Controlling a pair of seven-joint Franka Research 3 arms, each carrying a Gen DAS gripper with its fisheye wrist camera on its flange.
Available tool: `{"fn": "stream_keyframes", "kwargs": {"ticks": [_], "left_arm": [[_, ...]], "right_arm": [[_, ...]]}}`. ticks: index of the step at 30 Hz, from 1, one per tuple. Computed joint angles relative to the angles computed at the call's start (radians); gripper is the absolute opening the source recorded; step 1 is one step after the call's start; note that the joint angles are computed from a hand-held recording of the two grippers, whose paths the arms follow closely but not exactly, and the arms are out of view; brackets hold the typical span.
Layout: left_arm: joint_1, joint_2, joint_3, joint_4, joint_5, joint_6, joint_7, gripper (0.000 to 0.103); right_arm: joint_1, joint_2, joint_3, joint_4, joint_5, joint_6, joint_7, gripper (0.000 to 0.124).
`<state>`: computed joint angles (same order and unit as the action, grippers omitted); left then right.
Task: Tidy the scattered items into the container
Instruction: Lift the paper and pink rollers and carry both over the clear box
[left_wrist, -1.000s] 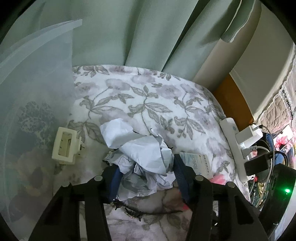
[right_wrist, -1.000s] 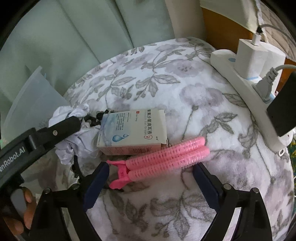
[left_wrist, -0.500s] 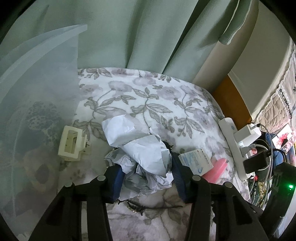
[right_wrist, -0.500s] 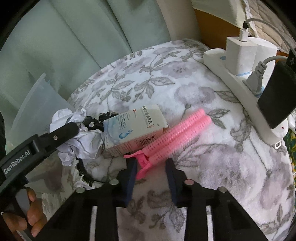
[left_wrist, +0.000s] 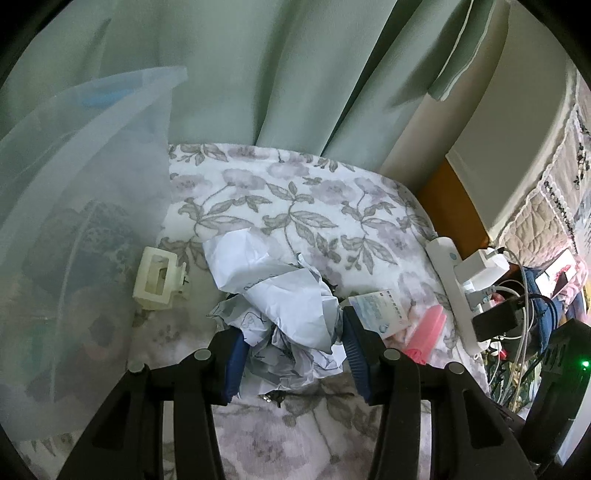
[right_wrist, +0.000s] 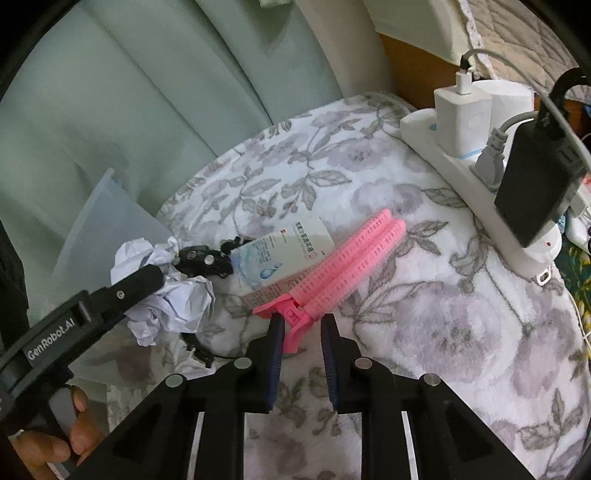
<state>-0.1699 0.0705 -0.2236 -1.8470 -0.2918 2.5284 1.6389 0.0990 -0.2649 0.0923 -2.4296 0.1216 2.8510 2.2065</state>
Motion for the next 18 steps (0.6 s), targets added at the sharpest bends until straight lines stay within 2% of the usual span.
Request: {"fn": "stream_keyframes", "kwargs": {"ticks": [10, 18], "left_arm": [[-0.013, -0.087, 0.016, -0.056, -0.035, 0.018, 0.027, 0.05], [-0.037, -0.168, 0.049, -0.099, -0.102, 0.041, 0.076, 0.05]], "right_arm": [[-0.043, -0.079, 0.047, -0.036, -0.055, 0.024, 0.078, 0.022], [-0.091, -0.153, 0.11, -0.038, -0.121, 0.053, 0.131, 0.022]]}}
